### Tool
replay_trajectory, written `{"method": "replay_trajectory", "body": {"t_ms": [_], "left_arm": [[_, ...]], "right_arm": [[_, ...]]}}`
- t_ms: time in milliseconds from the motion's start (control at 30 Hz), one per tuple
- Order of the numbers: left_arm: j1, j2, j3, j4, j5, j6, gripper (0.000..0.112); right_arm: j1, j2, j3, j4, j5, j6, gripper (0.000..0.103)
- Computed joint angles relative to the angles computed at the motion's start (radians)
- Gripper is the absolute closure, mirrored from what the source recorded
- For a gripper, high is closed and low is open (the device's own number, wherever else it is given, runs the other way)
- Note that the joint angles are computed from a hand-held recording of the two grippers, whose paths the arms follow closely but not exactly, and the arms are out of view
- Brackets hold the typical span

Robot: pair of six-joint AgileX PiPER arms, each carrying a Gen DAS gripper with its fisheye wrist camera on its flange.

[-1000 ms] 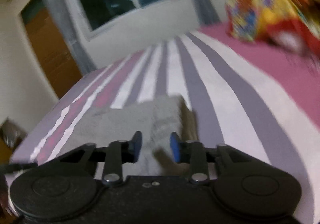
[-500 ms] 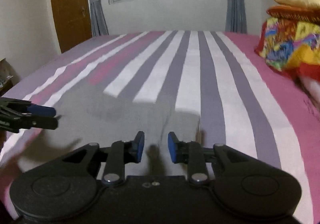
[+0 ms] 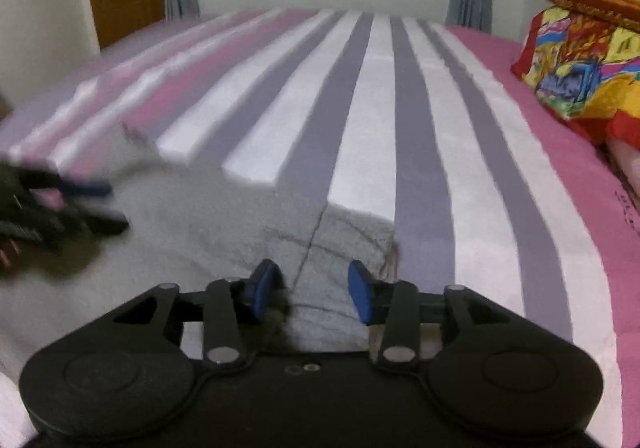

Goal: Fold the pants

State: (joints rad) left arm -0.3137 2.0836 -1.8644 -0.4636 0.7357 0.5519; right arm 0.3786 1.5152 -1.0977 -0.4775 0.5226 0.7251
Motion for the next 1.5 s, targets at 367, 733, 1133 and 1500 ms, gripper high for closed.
{"method": "replay_trajectory", "body": {"t_ms": [367,733,1133,1500], "left_arm": [[0.086,-0.292,0.487,-0.125,-0.141,0.139,0.026],[0.15,-0.467,0.69,-0.24,-0.166,0.186,0.026],[0.13,-0.452,0.724,-0.257,-0.206,0.169,0.021],[0.135,-0.482,0.727,-0.226,-0.212,0.129,0.019]], "right_arm": [[0.098,-0.152,0.168,-0.106,0.02,0.18,0.061],[0.247,-0.219,0.152,-0.208,0.186,0.375,0.06],[0.311,-0.185,0.133,-0.216,0.253,0.418,0.048],[0.324,-0.231,0.155,-0.25,0.251,0.479,0.047]]}}
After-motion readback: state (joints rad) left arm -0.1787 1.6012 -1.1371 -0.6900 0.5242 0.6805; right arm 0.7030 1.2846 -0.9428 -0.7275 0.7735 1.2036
